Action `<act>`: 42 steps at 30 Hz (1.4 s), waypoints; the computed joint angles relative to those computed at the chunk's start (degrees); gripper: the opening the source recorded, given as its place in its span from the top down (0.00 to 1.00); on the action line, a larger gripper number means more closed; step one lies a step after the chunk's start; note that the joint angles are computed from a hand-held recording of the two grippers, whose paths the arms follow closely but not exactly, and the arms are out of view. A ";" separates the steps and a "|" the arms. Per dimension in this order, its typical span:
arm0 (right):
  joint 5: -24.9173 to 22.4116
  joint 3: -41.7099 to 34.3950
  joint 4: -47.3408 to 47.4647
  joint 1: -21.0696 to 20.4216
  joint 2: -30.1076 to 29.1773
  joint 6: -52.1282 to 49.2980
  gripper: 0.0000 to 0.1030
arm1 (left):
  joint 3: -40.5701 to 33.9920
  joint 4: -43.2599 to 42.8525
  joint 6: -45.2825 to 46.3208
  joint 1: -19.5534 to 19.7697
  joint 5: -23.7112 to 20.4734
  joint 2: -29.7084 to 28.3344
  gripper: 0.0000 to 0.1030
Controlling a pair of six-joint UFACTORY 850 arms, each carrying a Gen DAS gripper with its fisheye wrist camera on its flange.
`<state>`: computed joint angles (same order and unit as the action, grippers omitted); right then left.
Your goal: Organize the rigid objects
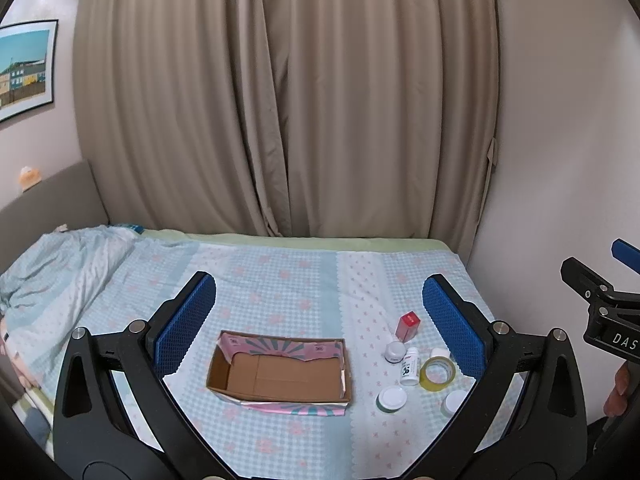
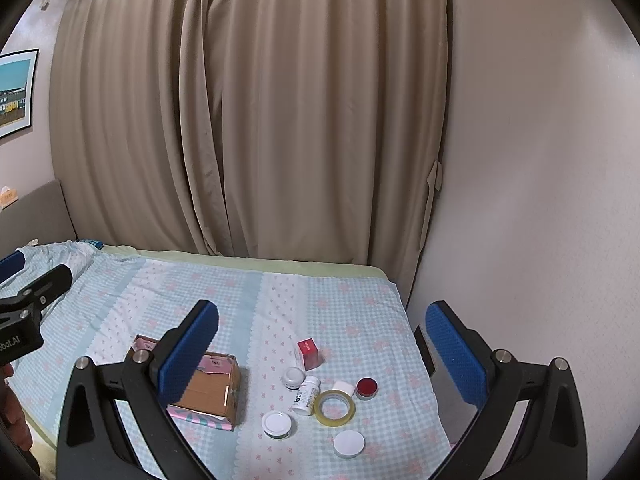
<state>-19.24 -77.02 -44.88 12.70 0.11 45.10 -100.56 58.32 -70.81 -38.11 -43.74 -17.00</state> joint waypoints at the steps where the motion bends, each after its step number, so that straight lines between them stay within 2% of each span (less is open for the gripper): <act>1: 0.09 -0.01 0.16 0.01 0.01 -0.10 0.00 | 0.14 0.02 -0.01 0.01 0.10 0.11 0.00; 27: 0.20 0.36 0.32 0.15 0.12 0.49 0.00 | 2.28 0.31 -1.07 0.39 1.69 1.79 0.00; 36: 1.29 1.90 -7.57 0.20 0.91 7.78 0.00 | 2.42 1.26 -1.66 0.46 1.43 1.87 0.00; 38: 2.34 2.05 -6.10 -0.21 1.03 6.30 0.00 | 2.01 0.62 -0.61 0.70 1.69 1.63 0.00; 42: 1.58 0.93 -0.30 -0.76 0.50 1.47 0.00 | -0.22 -2.80 4.43 1.99 2.67 0.10 0.00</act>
